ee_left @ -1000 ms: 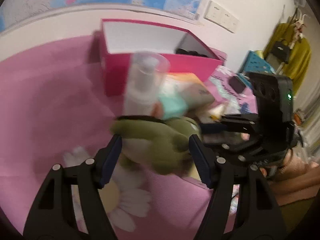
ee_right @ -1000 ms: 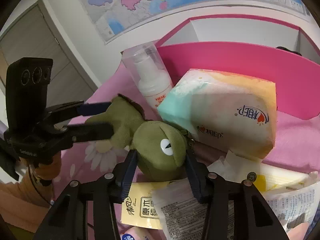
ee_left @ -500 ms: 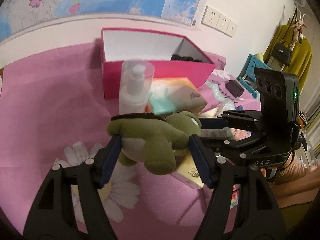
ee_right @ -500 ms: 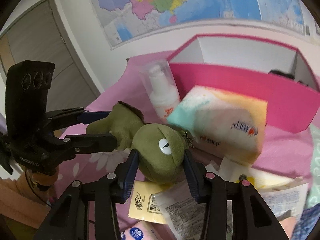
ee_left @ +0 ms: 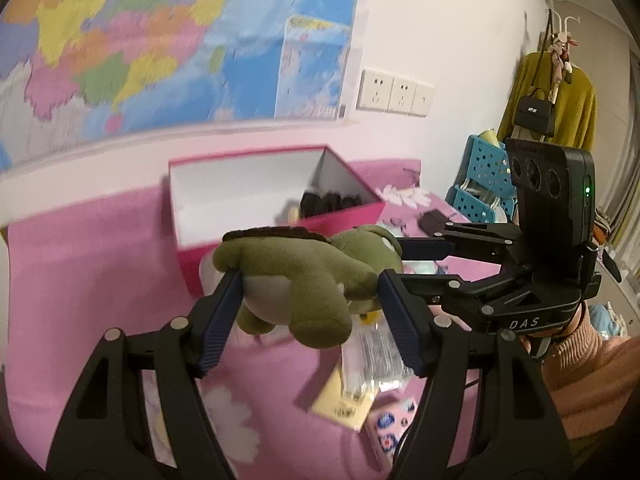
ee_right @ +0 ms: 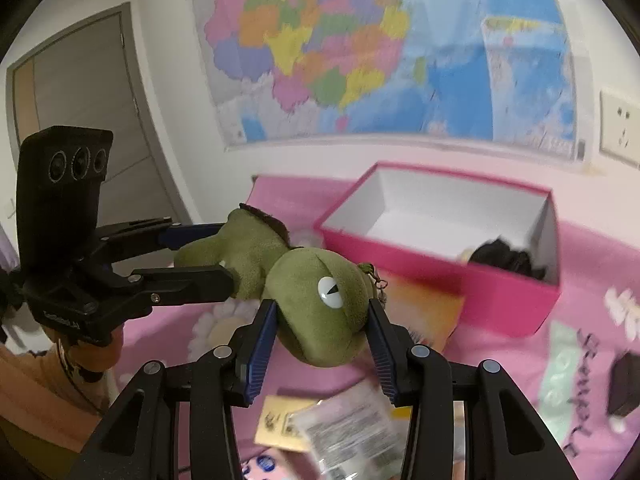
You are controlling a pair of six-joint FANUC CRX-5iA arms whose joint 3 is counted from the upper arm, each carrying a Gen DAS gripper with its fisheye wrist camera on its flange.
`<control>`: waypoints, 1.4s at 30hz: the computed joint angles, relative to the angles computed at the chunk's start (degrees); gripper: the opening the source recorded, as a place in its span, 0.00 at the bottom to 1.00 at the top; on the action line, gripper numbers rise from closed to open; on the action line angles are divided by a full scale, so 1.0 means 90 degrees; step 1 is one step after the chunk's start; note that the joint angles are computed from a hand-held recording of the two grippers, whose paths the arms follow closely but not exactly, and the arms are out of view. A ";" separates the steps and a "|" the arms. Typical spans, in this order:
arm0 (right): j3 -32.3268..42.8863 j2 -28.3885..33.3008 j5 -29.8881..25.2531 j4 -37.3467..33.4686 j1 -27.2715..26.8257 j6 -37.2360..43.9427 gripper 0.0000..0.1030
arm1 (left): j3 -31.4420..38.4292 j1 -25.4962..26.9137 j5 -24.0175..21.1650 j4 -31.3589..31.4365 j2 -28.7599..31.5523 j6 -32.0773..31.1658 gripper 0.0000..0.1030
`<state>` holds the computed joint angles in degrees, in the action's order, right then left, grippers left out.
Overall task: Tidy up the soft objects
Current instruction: 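Carry the green frog into the pink box and open the right gripper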
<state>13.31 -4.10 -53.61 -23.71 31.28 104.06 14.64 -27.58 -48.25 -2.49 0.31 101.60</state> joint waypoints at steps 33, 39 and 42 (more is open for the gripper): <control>0.3483 0.3215 -0.1254 0.0386 -0.0386 -0.0937 0.42 | 0.3462 0.0710 -0.2075 -0.0204 0.2797 -0.0286 0.69; 0.3481 0.3264 -0.1330 0.0606 -0.0334 -0.1168 0.40 | 0.3759 0.0661 -0.2484 -0.0595 0.2939 0.0101 0.68; 0.3167 0.2945 -0.1211 0.0475 -0.0401 -0.1067 0.40 | 0.3463 0.0654 -0.2287 -0.0765 0.2651 0.0356 0.68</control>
